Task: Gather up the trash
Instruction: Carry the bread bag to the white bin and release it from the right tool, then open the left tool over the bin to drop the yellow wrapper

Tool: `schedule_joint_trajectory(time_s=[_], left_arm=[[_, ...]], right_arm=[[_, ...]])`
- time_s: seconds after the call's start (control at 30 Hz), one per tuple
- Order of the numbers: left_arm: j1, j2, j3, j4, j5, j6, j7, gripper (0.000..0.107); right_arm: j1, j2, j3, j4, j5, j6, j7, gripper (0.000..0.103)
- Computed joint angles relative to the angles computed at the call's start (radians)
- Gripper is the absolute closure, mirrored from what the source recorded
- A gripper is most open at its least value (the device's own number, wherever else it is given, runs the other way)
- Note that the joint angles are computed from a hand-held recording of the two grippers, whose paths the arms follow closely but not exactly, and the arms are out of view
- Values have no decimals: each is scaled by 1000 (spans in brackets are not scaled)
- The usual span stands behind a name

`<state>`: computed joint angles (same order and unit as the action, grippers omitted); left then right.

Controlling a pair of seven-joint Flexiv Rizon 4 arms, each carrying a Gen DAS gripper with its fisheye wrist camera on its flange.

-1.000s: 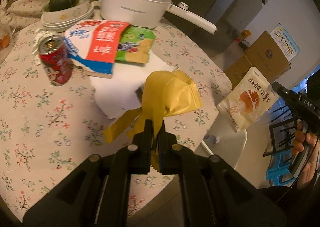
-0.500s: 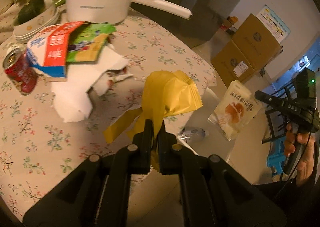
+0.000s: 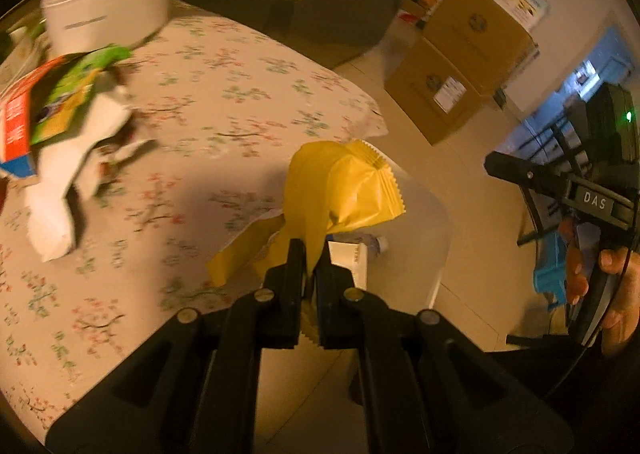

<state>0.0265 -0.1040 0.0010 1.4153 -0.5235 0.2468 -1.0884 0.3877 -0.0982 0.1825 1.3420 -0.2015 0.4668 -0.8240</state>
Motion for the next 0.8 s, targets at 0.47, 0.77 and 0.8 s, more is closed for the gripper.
schedule_joint_trajectory(time_s=[0.47, 0.77, 0.8], left_arm=[[-74, -11, -41, 26, 2, 46, 61, 102], [-90, -15, -46, 43, -30, 70, 73, 28], [-89, -16, -45, 39, -27, 68, 72, 28]], right_arm=[[-39, 69, -3, 86, -21, 4, 42, 18], [-56, 87, -2, 105, -19, 17, 62, 18], [-55, 86, -2, 103, -21, 16, 61, 17]])
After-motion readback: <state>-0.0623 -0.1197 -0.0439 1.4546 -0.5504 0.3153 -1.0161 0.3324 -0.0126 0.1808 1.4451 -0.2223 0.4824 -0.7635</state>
